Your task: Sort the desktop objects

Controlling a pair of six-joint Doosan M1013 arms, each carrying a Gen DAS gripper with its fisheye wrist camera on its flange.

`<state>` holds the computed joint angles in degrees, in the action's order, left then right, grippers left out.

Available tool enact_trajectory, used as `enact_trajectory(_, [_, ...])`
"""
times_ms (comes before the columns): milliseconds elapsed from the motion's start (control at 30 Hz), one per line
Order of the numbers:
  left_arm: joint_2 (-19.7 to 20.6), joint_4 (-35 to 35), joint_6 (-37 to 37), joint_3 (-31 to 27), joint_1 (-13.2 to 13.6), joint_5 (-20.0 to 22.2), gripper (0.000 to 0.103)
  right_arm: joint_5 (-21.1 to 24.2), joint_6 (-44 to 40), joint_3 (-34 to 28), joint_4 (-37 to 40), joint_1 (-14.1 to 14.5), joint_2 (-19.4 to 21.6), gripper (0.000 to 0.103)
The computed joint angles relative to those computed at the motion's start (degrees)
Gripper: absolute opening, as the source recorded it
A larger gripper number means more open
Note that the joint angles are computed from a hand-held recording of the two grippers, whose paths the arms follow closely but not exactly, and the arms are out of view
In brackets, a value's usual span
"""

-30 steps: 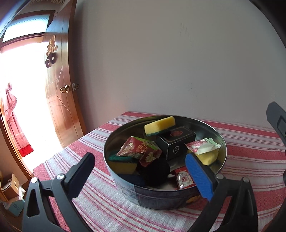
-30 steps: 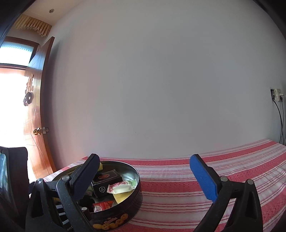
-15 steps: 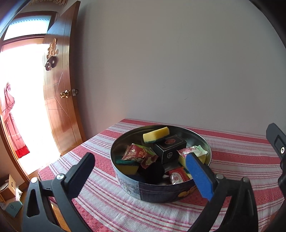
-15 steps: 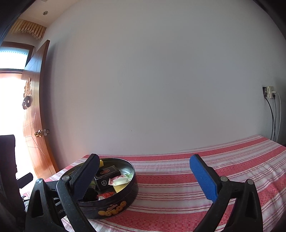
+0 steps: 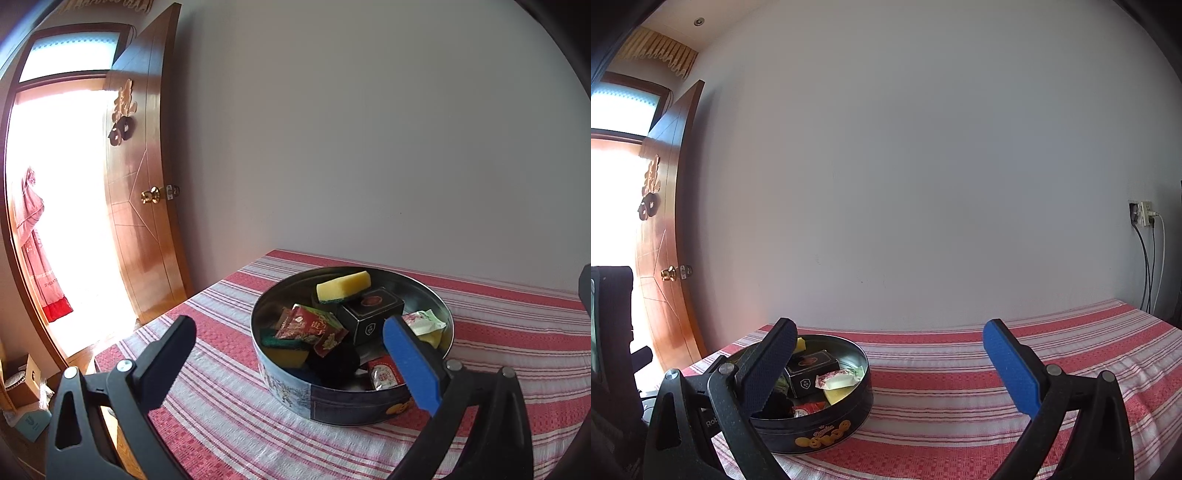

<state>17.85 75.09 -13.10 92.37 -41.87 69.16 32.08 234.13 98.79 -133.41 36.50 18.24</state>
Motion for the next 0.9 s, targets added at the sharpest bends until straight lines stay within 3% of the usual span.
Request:
enact_trajectory(400, [0.02, -0.54, -0.14, -0.02, 0.15, 1.74, 0.103, 0.34, -1.92, -0.03, 0.05, 0.75, 0.0, 0.102])
enact_trajectory(900, [-0.14, -1.47, 0.22, -0.08, 0.51, -2.41, 0.102, -0.21, -0.83, 0.5, 1.37, 0.02, -0.38, 0.102])
